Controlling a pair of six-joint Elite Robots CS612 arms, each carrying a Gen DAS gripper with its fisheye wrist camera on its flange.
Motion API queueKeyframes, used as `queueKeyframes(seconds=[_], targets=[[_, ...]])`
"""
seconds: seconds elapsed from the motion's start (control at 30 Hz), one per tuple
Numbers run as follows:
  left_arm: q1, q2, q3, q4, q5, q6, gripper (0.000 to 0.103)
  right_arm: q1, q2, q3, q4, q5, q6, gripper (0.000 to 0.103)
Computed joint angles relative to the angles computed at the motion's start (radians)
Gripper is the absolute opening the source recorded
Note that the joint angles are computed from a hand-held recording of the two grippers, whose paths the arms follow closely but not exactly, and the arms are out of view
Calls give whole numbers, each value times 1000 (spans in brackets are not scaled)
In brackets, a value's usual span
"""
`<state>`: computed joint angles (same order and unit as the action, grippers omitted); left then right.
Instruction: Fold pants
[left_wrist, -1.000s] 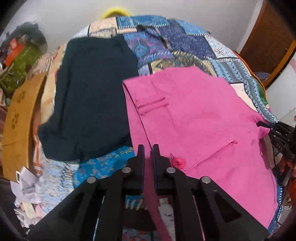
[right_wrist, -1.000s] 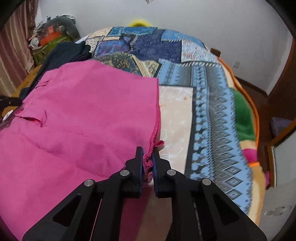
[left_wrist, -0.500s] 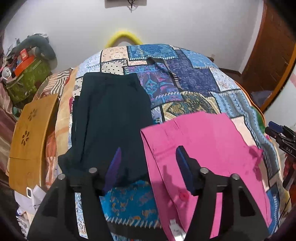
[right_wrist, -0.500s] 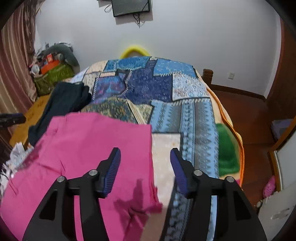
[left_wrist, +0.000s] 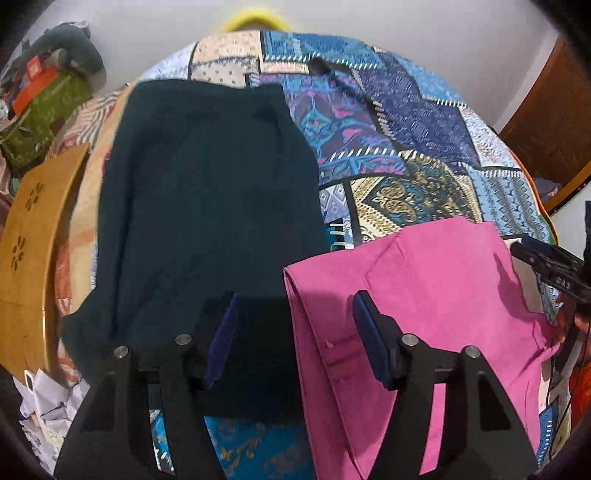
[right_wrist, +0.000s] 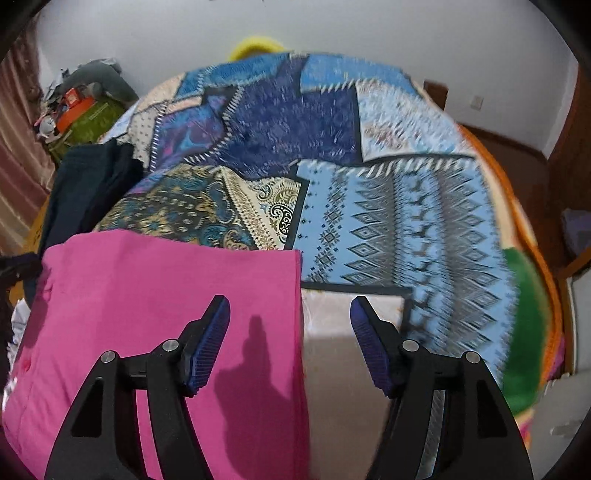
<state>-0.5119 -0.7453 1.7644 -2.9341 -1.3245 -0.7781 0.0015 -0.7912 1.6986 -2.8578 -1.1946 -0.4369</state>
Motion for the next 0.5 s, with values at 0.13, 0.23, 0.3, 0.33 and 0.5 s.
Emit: queueKeyframes(seconds=[0.13,0.23,0.3,0.33,0.5], targets=[[18,24,-16,-31,-48,-19,63,12,36,-55,67,13,8,64],[27,39,-21,-66,-69,-50,59,20,54,-78,103,19,19,63],[26,43,-19,-91,-70,-47,46,26,58,-79,103,26,9,55],[22,44,-17,-99,-62,-35,42,30,58,-70,85,16,-4,48],[-3,24,-11,-67,19,-15,9,36,45,-36,36,8,-9,5]])
